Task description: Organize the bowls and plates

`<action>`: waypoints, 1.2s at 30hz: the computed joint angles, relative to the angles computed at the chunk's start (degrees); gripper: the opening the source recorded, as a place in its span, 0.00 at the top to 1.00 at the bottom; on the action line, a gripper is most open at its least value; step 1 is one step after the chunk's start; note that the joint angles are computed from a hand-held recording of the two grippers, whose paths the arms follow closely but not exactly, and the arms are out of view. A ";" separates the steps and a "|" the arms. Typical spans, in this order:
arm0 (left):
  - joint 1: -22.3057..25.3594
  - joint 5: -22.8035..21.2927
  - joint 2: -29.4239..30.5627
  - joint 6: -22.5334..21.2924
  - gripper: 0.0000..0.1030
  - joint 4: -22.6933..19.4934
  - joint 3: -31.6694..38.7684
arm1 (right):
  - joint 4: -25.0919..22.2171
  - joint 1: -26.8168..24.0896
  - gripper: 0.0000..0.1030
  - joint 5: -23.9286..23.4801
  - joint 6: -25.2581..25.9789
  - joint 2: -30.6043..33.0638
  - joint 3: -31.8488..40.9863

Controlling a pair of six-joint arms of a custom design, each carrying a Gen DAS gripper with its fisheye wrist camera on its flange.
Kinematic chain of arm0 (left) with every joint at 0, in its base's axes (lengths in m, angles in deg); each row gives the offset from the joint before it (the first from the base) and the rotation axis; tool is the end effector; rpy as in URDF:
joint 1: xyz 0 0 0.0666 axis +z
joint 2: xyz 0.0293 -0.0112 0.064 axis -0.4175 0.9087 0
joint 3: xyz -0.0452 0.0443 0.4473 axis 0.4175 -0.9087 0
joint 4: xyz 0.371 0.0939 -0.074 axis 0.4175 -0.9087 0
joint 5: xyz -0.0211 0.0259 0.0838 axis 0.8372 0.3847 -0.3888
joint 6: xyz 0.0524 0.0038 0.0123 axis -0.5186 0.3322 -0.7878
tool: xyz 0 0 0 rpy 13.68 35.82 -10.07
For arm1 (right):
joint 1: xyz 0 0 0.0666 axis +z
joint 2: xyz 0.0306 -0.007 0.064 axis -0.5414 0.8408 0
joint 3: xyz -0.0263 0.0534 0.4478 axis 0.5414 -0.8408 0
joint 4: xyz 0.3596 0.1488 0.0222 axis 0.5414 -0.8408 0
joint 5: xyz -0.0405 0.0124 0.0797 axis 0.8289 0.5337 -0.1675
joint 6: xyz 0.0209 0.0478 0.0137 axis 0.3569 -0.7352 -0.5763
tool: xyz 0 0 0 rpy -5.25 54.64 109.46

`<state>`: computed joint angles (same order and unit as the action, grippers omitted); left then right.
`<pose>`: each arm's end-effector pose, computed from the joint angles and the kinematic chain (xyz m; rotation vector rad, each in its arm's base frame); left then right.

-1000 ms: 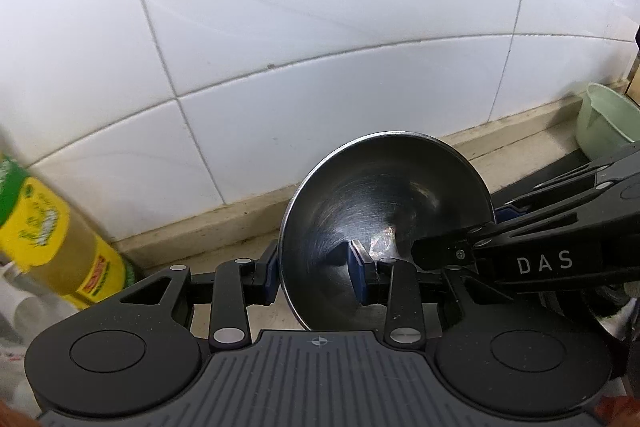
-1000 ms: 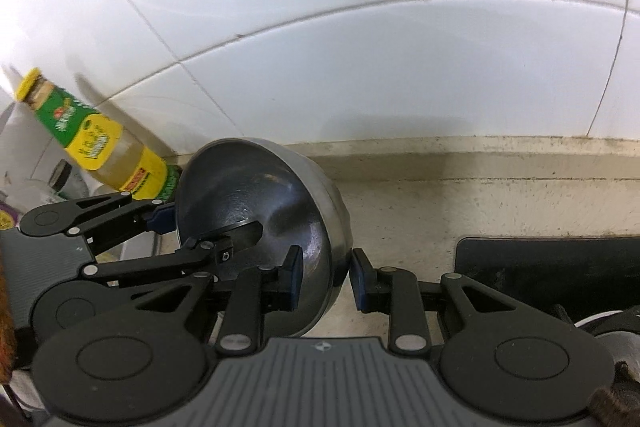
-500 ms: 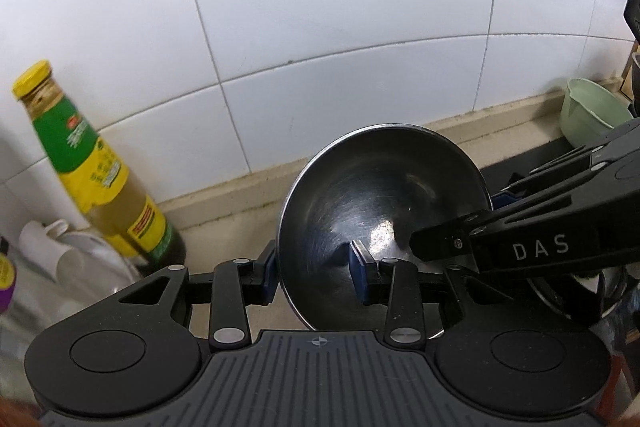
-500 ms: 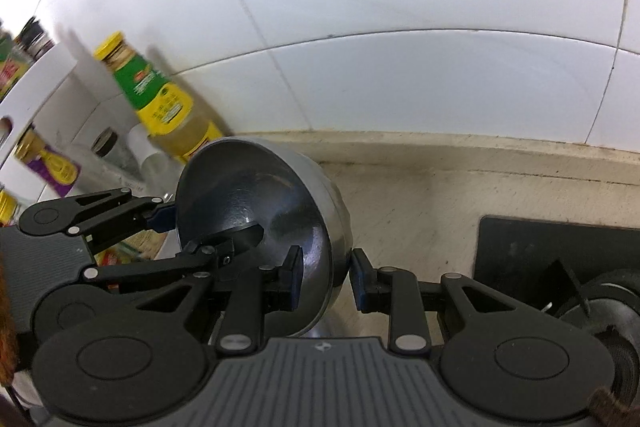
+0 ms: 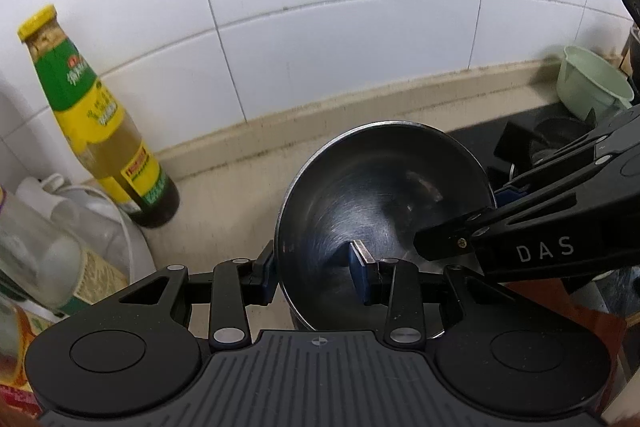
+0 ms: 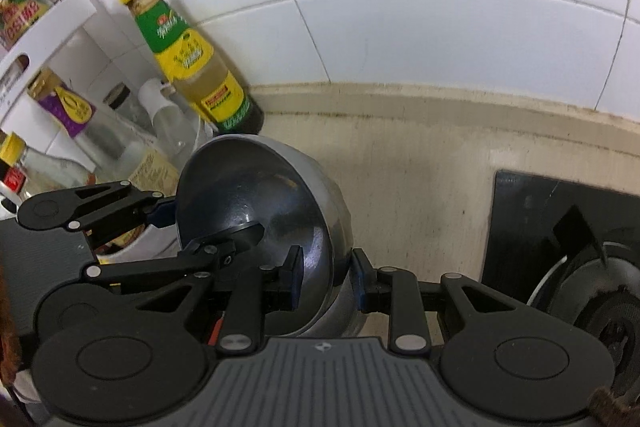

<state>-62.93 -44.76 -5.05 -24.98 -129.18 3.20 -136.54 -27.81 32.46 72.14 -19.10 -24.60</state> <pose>0.3245 -0.2458 0.4672 0.5581 2.4097 -0.0456 0.3134 0.0400 0.4470 -0.1879 2.6187 0.5451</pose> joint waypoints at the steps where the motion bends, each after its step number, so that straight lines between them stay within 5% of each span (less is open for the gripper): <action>1: 0.13 0.28 0.10 0.12 0.58 -0.27 -0.06 | -0.14 0.20 0.76 0.08 -0.03 0.11 -0.15; 36: 1.34 4.36 0.55 -2.14 0.48 -4.46 -0.87 | -8.42 3.69 0.76 2.78 4.20 3.12 1.99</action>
